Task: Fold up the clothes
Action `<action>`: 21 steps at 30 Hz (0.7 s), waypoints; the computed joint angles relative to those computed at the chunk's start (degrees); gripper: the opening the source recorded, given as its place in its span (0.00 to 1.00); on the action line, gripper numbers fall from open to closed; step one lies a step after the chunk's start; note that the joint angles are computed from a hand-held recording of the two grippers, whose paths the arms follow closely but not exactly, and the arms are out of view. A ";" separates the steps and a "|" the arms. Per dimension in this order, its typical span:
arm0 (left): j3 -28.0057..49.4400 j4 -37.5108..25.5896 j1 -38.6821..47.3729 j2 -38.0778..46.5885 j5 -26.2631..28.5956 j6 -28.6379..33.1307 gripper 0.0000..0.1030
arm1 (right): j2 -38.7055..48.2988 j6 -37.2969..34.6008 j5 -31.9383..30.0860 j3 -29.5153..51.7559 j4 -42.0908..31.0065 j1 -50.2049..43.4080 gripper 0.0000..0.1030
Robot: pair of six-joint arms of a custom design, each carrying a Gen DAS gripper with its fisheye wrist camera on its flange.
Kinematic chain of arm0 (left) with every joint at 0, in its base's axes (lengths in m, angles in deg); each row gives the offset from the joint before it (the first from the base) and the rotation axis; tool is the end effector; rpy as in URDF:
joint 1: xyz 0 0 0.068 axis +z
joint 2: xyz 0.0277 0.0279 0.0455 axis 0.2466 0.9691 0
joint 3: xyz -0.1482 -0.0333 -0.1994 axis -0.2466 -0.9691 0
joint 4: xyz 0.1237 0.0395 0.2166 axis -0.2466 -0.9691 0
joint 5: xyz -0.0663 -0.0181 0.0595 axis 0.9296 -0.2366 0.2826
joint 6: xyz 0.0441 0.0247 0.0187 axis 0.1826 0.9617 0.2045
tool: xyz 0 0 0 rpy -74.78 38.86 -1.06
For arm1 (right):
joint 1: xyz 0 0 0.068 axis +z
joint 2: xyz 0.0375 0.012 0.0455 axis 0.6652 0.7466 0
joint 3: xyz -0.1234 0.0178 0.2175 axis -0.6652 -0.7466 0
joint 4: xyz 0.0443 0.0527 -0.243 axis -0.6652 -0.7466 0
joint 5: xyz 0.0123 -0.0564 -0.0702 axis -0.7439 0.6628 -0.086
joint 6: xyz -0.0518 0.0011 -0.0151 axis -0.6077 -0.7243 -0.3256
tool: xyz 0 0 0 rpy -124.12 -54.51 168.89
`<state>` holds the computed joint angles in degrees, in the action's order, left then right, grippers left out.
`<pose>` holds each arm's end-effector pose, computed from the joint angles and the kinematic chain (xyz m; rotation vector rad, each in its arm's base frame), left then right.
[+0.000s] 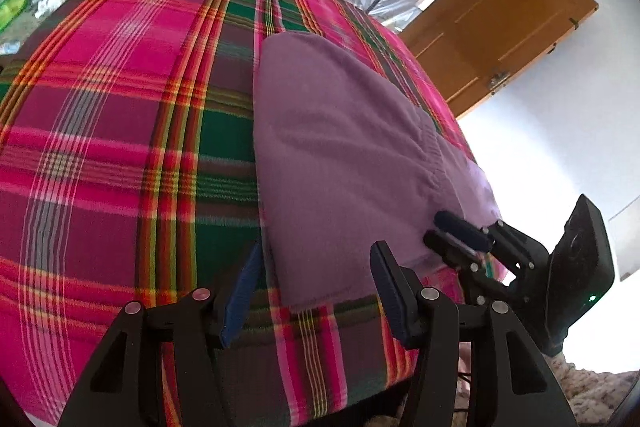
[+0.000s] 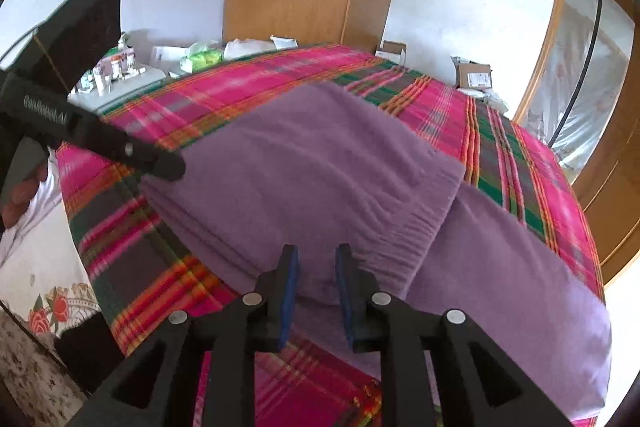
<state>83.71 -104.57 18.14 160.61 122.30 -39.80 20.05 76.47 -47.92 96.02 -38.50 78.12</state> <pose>0.3441 -0.0019 0.1924 0.4301 2.5515 -0.9816 0.2530 0.1694 0.2138 -0.3145 2.2975 -0.0630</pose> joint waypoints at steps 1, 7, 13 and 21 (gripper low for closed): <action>0.84 -1.17 0.59 0.80 1.04 0.75 0.56 | -0.45 -0.34 -0.90 0.18 0.99 0.38 0.22; 9.69 -9.54 3.28 8.85 7.86 2.77 0.56 | 3.42 -3.47 -3.29 2.57 6.09 3.53 0.42; 20.06 -19.02 2.35 17.84 11.22 4.96 0.56 | 7.88 -6.64 -7.32 3.30 11.98 5.48 0.58; 27.48 -25.26 2.21 22.31 16.56 6.10 0.57 | 17.54 -6.21 1.94 11.13 10.15 10.20 0.63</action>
<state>111.19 -129.83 20.36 182.92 138.86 -33.70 37.59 70.26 -45.98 107.15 -28.36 88.32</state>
